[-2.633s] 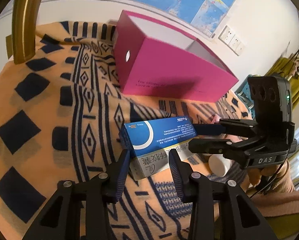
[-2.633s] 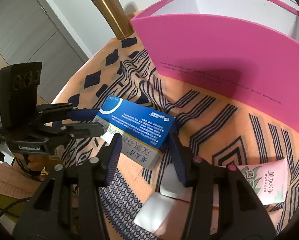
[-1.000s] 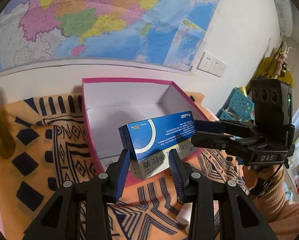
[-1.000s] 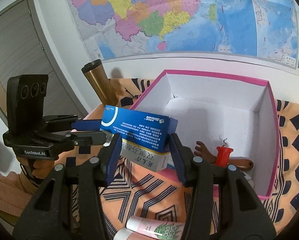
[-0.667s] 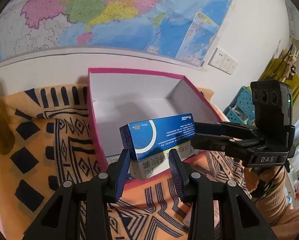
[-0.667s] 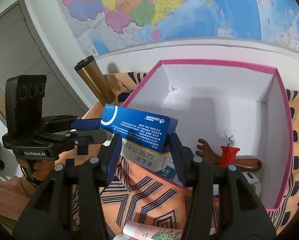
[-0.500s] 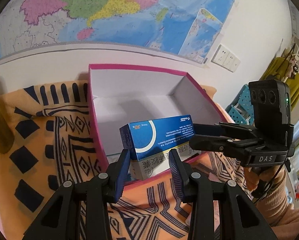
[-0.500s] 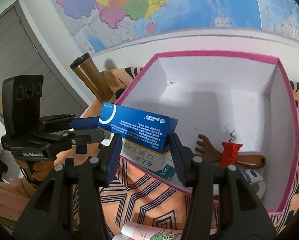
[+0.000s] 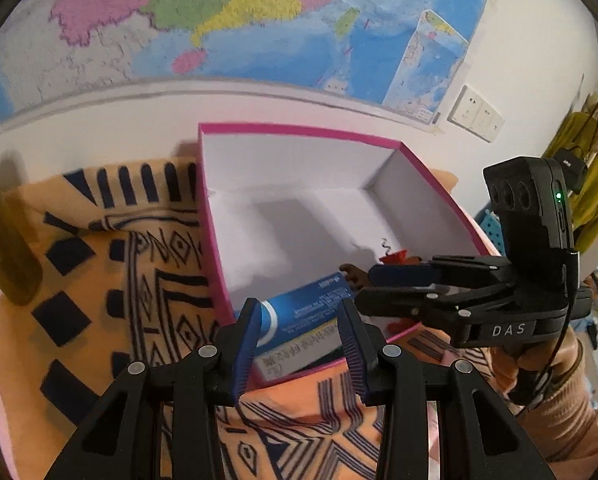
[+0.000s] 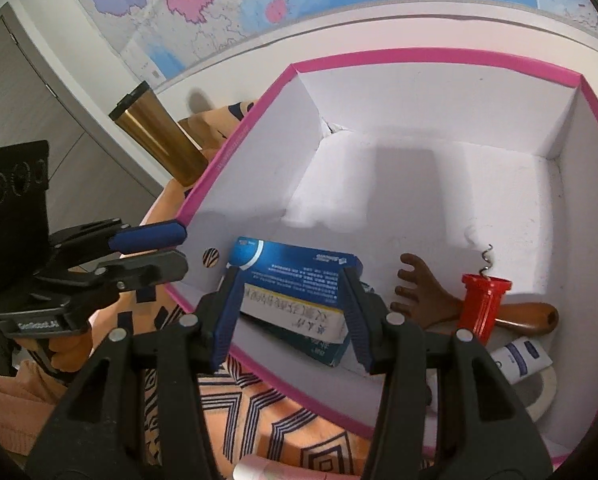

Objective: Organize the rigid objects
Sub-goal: 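Lower the medicine box into the magenta box and open the right tool, then reach the right tool to the pink-and-white aloe tube and grasp it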

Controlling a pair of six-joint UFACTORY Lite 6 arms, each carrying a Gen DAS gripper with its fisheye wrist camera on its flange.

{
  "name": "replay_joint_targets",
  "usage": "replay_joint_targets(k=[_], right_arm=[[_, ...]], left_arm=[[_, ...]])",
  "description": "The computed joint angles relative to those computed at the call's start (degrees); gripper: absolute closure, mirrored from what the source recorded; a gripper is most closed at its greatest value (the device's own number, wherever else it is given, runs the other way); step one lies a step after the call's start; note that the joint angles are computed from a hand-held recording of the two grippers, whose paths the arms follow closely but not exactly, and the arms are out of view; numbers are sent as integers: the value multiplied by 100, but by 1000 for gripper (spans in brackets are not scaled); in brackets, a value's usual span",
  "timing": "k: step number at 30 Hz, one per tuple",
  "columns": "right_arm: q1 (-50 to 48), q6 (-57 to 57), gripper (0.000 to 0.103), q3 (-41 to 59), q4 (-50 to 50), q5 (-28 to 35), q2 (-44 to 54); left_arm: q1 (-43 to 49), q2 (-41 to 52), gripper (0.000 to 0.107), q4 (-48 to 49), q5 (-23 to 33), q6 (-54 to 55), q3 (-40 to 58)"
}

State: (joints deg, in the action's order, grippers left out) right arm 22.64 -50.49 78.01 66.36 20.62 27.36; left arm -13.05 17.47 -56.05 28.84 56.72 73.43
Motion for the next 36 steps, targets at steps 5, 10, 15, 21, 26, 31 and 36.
replay_joint_targets(k=[5,10,15,21,26,31,36], right_arm=[[-45,-900,51,-397,926,-86,-239],[-24,-2264,51,-1175,2275,-243,-886],[68,-3733,47,-2242,3702,-386,-1958],[79,-4473,45,-3423,4567,-459,-3202],[-6,-4708,45,-4200,4914,-510,-3913],[-253,-4727,45,-4972,5046,-464,-4376],[-555,-4778,45,-5634,5151,-394,-4643]], left_arm=[[-48,-530,65,-677,-530,823,-623],[66,-1302,60,-2023,-386,2343,-1435],[39,-1877,60,-2402,-117,2819,-1981],[-227,-2119,60,-2369,100,2733,-2439],[-571,-2043,60,-2457,155,2723,-2707],[-939,-1864,60,-2606,69,2770,-2905],[-1136,-1694,60,-2676,8,2724,-3051]])
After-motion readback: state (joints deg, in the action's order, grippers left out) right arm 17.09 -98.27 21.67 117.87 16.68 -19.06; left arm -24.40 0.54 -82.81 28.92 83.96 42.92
